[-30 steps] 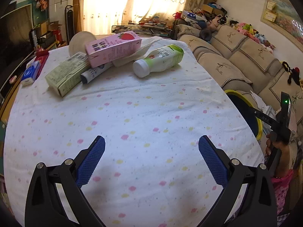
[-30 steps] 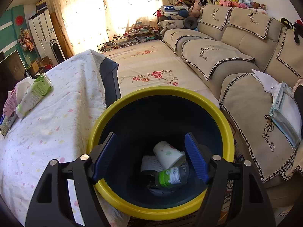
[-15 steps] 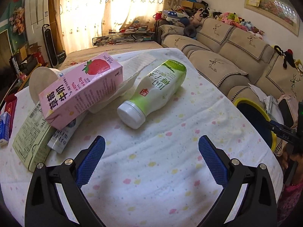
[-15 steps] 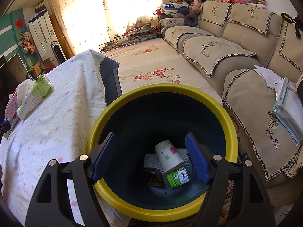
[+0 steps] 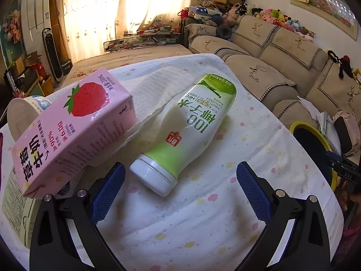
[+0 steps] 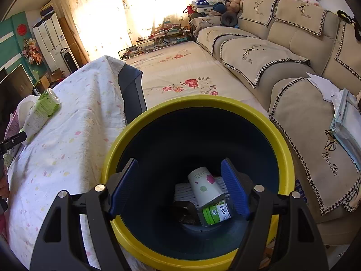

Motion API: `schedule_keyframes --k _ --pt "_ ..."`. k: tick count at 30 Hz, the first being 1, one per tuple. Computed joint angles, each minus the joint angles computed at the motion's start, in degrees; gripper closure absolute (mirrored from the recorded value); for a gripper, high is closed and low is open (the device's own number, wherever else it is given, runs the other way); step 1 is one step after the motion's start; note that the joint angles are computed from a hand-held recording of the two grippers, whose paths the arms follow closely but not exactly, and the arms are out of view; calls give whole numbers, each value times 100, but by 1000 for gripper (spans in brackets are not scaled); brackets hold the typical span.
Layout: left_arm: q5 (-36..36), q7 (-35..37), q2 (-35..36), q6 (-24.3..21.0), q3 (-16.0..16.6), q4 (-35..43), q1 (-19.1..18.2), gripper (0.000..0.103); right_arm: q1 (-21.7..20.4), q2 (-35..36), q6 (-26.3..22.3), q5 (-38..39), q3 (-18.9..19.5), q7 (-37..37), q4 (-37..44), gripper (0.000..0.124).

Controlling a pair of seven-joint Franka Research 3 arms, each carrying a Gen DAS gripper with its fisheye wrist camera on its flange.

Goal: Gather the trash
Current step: 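Reach the left tool to the coconut water bottle and grasp it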

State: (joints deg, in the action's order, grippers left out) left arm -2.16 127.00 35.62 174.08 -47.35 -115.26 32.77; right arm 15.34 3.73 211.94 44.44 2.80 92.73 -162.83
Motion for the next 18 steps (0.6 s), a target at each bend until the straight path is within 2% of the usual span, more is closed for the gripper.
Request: schedule_keyframes --k 3,8,13,18 --pt "92 -18 49 31 147 136 -214 6 -20 10 -17 -49 -15 24 -2 52" --pt "109 -103 107 -229 425 451 -627 6 -62 -15 -20 -186 -32 126 -32 52" --pt "-171 134 73 -600 459 542 -830 8 -101 -19 -52 -317 -42 207 -44 52" --pt "-317 -49 -35 -699 1061 733 -1606 8 -191 -9 -73 -641 -74 430 -74 52"
